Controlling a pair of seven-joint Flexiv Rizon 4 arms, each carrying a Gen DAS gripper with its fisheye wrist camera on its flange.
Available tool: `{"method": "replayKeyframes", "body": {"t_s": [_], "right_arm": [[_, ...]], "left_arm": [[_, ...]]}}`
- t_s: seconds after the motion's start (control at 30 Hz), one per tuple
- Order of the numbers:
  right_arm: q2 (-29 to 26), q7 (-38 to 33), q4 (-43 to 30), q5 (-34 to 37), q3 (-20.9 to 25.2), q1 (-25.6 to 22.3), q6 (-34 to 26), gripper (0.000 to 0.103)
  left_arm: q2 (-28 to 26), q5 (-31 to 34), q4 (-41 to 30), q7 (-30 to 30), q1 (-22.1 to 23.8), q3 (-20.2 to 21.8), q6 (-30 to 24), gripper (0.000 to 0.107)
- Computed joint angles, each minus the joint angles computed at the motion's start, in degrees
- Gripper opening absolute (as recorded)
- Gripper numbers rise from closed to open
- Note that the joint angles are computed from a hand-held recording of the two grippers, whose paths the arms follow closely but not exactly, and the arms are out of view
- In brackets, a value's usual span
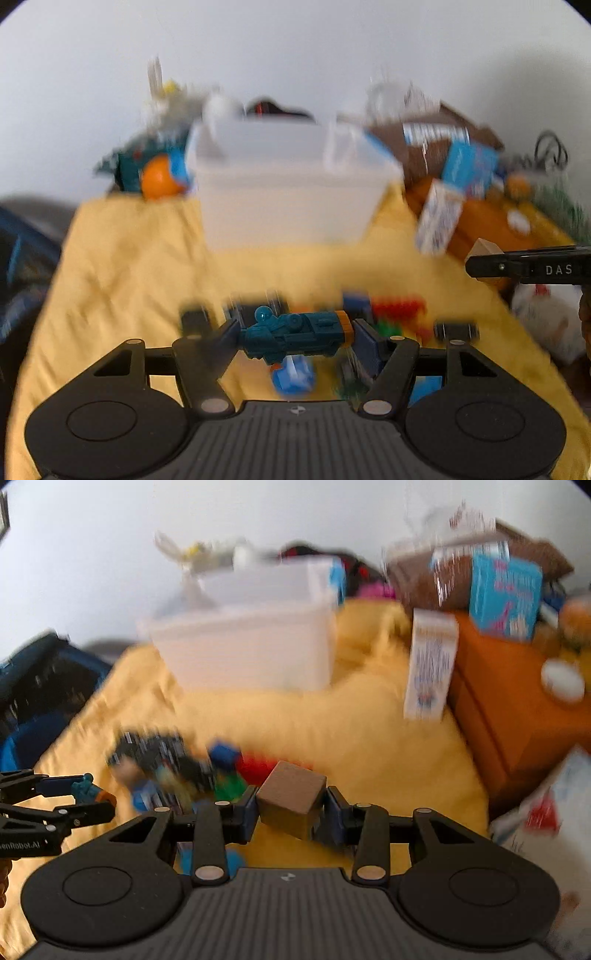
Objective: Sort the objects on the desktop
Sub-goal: 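Grasp the teal toy with the left tool while the right tool grasps a wooden cube, then carry both toys over the white bin and open both tools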
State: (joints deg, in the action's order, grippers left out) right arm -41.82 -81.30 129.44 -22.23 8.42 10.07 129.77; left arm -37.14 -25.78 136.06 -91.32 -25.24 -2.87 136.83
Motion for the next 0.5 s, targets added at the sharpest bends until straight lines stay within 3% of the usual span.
{"method": "replayKeyframes", "body": {"t_s": [0.17,0.27,0.37,0.5], "right_arm": [[1.93,4.06,-7.22,-7.26,2.29,-3.44,-4.05,0.042],[1.39,9.85,-13.54,-14.97,5.85,-7.53,-10.13,0.042],[-1.74,16.44,-21.58,-26.25,14.02,-14.88,-19.43,0.042],[-6.88,14.32,-30.23,-29.89,25.2,-19.99,-33.11,0.042]], "left_arm": [[5.8,1.29,-5.3,5.25,4.42,1.68,-8.45,0.069],[7.55,2.89,-10.41,7.08,8.13,1.39,-16.23,0.069],[7.71,1.43,-16.17,10.11,7.68,3.81,-24.86,0.069],[6.69,1.85,-22.76,9.48,10.33,3.27,-35.03,0.069]]}}
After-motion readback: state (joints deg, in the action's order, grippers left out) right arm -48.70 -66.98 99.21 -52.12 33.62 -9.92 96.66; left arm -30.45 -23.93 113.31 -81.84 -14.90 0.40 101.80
